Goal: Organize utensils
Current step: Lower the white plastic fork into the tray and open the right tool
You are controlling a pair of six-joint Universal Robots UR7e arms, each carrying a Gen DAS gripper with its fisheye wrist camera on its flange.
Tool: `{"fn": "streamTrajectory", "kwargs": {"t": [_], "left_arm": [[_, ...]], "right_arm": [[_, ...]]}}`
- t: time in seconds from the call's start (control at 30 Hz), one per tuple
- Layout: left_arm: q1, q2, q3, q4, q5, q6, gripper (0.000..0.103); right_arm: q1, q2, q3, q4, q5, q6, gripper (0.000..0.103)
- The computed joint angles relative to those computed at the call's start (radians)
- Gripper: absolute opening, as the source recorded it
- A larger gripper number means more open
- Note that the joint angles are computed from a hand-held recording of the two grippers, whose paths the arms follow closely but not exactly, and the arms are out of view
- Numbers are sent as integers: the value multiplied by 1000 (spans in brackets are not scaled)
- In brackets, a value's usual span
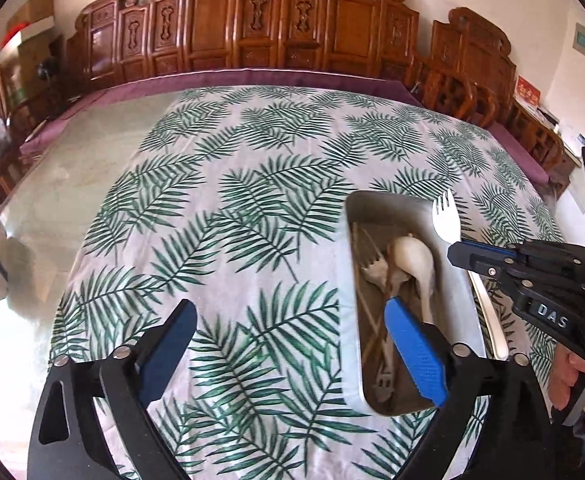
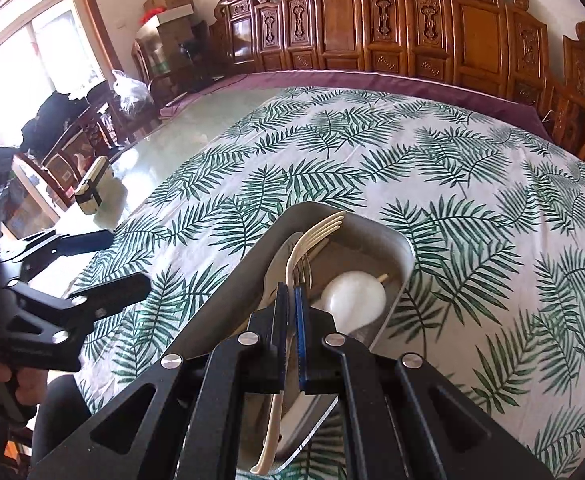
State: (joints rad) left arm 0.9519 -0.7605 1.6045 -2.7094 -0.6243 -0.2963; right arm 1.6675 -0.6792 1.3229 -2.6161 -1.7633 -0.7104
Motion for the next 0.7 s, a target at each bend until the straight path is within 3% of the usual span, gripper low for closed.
{"fn": "streamTrajectory", "kwargs": {"t": [0.7], "left_arm": [[5,-49,51,-9,26,-32,94]], "right_arm": [[11,155,-172,92,-47,84,5]]}}
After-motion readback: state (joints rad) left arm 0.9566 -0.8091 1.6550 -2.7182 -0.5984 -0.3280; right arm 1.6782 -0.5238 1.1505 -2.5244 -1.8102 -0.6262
